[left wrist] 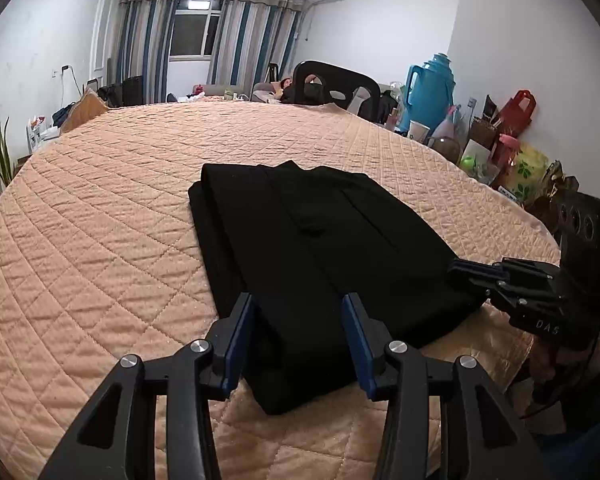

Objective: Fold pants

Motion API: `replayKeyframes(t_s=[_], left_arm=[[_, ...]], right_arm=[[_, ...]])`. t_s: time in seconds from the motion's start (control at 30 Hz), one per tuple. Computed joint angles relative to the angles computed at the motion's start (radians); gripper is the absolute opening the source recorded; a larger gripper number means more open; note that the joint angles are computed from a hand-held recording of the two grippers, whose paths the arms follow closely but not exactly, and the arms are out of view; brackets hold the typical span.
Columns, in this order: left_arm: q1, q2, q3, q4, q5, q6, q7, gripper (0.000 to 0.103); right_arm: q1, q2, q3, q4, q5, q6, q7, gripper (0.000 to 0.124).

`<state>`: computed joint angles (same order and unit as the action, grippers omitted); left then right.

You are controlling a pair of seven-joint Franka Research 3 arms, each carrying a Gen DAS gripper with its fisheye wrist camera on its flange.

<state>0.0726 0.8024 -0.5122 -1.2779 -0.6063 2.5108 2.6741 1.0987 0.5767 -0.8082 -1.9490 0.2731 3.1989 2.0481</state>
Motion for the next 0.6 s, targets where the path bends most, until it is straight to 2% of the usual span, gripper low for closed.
replayKeyframes(t_s=[0.17, 0.2, 0.3, 0.4, 0.53, 0.6], left_arm=[[0.031, -0.016, -0.035, -0.059, -0.051, 0.062, 0.039, 0.048], [0.03, -0.014, -0.031, -0.052, -0.05, 0.052, 0.027, 0.048], [0.014, -0.012, -0.005, -0.026, -0.026, 0.038, -0.013, 0.048], [0.004, -0.002, 0.011, 0.003, -0.011, 0.047, -0.052, 0.048], [-0.024, 0.046, 0.035, 0.098, 0.032, 0.001, -0.14, 0.048], [-0.037, 0.073, 0.039, 0.147, 0.054, -0.024, -0.167, 0.048]], right_arm=[[0.039, 0.024, -0.044, 0.001, 0.002, -0.006, 0.004, 0.011], [0.033, 0.019, -0.036, 0.0, 0.003, -0.002, 0.003, 0.011], [-0.042, -0.037, 0.041, -0.005, 0.007, 0.0, -0.017, 0.012], [0.011, -0.034, -0.018, -0.027, 0.021, 0.017, 0.022, 0.018], [-0.038, -0.06, 0.03, -0.039, 0.075, 0.038, 0.004, 0.029], [-0.094, -0.08, 0.085, -0.039, 0.093, 0.046, -0.001, 0.037]])
